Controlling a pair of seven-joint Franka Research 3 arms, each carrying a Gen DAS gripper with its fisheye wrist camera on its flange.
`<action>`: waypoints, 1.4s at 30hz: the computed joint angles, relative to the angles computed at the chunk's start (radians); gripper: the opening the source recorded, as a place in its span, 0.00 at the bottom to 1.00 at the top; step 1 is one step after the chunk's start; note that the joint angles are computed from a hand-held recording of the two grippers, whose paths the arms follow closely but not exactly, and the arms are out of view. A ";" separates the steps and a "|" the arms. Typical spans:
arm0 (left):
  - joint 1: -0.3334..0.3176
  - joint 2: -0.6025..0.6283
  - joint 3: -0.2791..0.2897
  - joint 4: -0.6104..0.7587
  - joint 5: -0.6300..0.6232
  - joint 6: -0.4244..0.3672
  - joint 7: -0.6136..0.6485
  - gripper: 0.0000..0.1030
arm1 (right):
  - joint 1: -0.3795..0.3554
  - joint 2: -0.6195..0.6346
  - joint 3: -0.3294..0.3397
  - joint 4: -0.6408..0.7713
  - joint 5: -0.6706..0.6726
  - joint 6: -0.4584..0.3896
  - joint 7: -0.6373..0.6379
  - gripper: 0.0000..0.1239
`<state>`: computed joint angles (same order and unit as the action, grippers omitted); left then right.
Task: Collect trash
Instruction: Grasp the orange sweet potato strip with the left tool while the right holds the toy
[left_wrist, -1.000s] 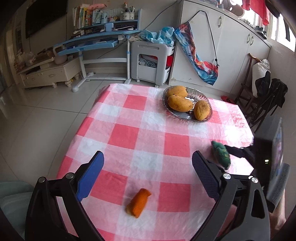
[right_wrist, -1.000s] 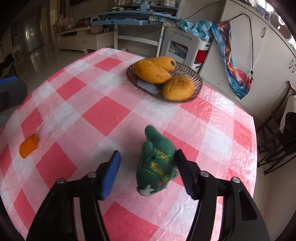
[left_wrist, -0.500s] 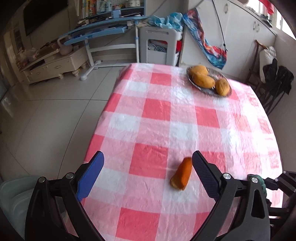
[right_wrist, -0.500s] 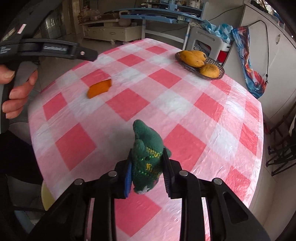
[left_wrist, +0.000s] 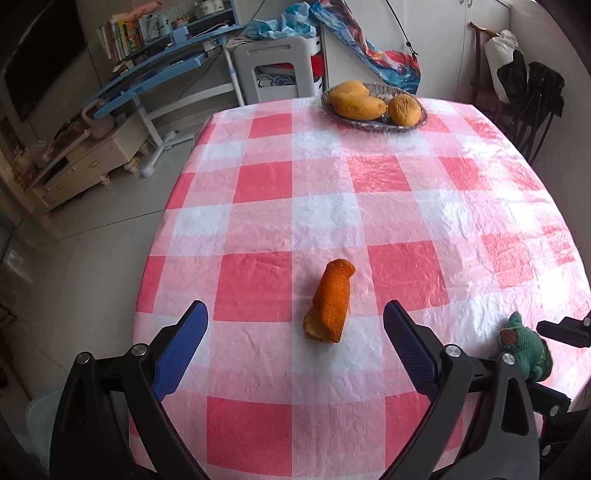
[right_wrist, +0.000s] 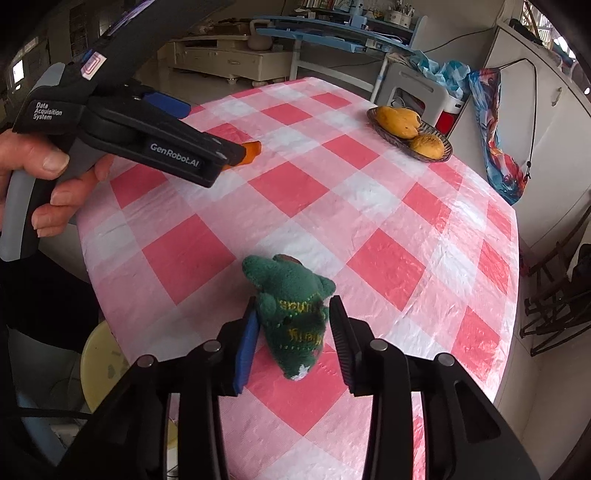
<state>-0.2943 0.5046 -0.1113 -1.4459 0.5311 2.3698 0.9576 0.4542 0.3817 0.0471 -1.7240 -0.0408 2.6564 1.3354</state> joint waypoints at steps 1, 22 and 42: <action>-0.004 0.005 0.001 0.005 0.006 -0.003 0.003 0.90 | 0.004 -0.001 -0.003 -0.004 -0.010 0.000 0.000 0.33; -0.035 0.053 0.010 0.053 0.051 -0.030 0.058 0.90 | 0.028 0.005 -0.017 -0.008 -0.084 0.014 -0.006 0.47; 0.045 -0.080 -0.022 -0.110 -0.098 0.171 0.068 0.15 | -0.070 -0.006 0.092 -0.001 0.250 0.020 -0.202 0.25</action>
<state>-0.2495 0.4247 -0.1333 -1.5563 0.4327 2.5404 1.0255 0.3845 0.3756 0.1395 -1.7249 0.2092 2.6763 1.1330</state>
